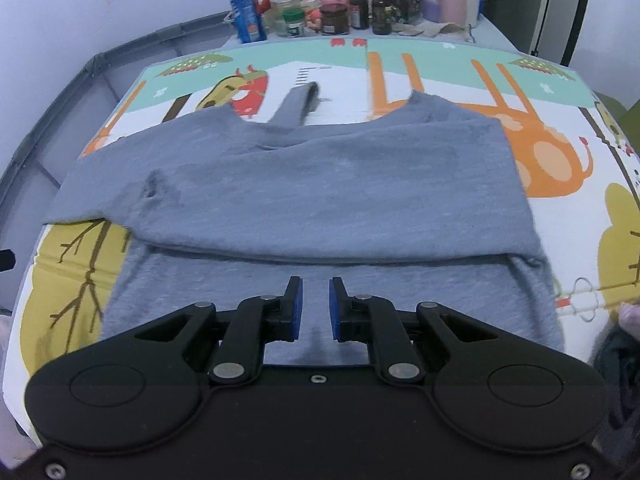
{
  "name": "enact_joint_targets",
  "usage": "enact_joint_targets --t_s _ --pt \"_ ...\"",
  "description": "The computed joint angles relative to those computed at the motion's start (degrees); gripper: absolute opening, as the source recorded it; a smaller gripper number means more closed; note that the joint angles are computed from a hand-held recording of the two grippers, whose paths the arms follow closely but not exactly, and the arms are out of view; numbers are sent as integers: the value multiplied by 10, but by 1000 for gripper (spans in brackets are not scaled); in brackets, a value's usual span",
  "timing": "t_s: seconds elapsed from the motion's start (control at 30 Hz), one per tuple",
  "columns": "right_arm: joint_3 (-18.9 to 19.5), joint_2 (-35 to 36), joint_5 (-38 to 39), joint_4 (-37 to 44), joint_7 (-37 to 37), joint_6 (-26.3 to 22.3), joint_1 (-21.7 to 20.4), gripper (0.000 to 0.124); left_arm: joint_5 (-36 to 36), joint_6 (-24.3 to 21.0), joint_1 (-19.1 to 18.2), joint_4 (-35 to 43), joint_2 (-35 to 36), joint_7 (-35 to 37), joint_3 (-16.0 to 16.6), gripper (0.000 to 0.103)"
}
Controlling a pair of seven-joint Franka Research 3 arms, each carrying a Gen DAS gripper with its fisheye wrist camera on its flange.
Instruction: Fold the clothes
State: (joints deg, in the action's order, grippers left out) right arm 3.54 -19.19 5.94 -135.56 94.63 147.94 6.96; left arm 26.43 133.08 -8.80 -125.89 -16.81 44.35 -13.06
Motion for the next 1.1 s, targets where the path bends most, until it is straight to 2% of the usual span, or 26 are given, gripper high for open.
enact_joint_targets --t_s 0.23,0.47,0.73,1.0,1.1 --pt "59 12 -76 26 113 -8 6 16 -43 51 22 -34 -9 74 47 70" --pt "78 67 -144 86 199 -23 39 16 -68 99 60 -43 8 132 71 71" --pt "68 158 -203 176 256 -41 99 19 -133 146 111 -12 80 167 105 71" --pt "40 249 -224 269 274 -78 158 19 -151 155 155 41 165 162 115 72" --pt "29 276 -222 296 272 -88 174 19 -189 157 169 59 194 177 117 72"
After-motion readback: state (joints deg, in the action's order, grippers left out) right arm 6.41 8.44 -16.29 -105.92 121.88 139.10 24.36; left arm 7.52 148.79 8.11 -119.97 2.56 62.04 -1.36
